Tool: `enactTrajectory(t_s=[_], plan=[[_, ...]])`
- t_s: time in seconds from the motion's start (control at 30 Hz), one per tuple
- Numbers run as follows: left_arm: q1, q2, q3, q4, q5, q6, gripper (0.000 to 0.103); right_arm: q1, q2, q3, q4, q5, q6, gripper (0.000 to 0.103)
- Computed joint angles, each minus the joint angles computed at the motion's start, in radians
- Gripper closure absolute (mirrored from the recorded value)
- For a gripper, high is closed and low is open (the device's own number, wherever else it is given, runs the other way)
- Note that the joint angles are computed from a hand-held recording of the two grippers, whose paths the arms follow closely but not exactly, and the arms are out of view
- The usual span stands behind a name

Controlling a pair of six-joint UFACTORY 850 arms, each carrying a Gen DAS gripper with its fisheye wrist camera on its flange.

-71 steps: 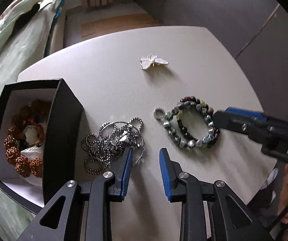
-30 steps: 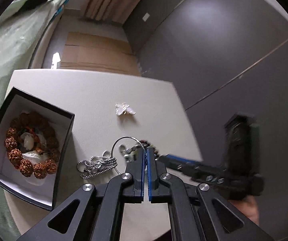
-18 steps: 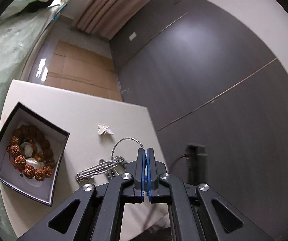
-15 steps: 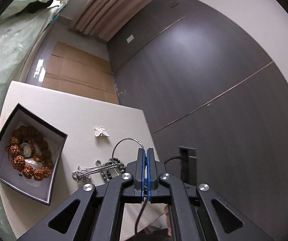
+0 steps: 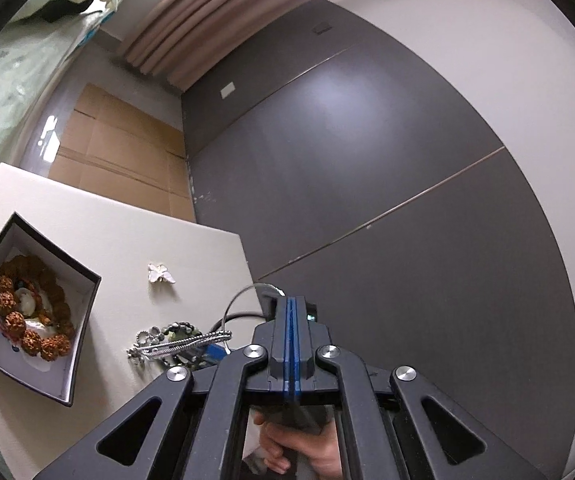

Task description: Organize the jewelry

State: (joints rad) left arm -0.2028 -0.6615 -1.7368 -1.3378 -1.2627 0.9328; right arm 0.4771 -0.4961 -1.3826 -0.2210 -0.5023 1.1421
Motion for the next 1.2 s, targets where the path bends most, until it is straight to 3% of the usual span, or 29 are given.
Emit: enactTrajectory(t_s=[0.13,0.17,0.2,0.3,0.47,0.57,0.67,0.77,0.83,0.9,1.2], plan=[[0.008,0.006,0.005,-0.013,-0.003,0.014,0.103,0.031,-0.038,-0.064,-0.083,-0.117,0.000,0.068],[0.010,0.006,0.004,-0.012,-0.001,0.012,0.103,0.031,-0.036,-0.065,-0.082,-0.120,0.000,0.073],[0.011,0.004,0.002,-0.010,0.000,0.008,0.103,0.032,-0.033,-0.063,-0.085,-0.120,0.000,0.089],[0.010,-0.003,-0.005,0.005,0.009,-0.005,0.103,0.038,-0.030,-0.064,-0.103,-0.148,-0.008,0.093],[-0.013,-0.008,-0.021,0.118,0.074,-0.048,0.103,0.020,0.051,0.030,-0.076,-0.026,0.015,0.093],[-0.042,-0.001,-0.018,0.249,0.190,-0.119,0.103,0.013,0.119,0.094,-0.121,0.040,0.080,0.093],[-0.070,-0.035,-0.061,0.399,0.209,-0.230,0.101,0.012,0.173,0.139,-0.160,0.077,0.126,0.093],[-0.101,-0.051,-0.075,0.511,0.220,-0.291,0.092,0.018,0.208,0.168,-0.202,0.093,0.172,0.093],[-0.120,-0.051,-0.066,0.559,0.249,-0.321,0.078,0.020,0.232,0.188,-0.222,0.102,0.197,0.093],[-0.135,-0.046,-0.053,0.592,0.287,-0.341,0.057,0.022,0.232,0.192,-0.248,0.116,0.233,0.093],[-0.189,-0.064,-0.048,0.780,0.429,-0.538,0.056,0.010,0.259,0.235,-0.304,0.168,0.317,0.093]])
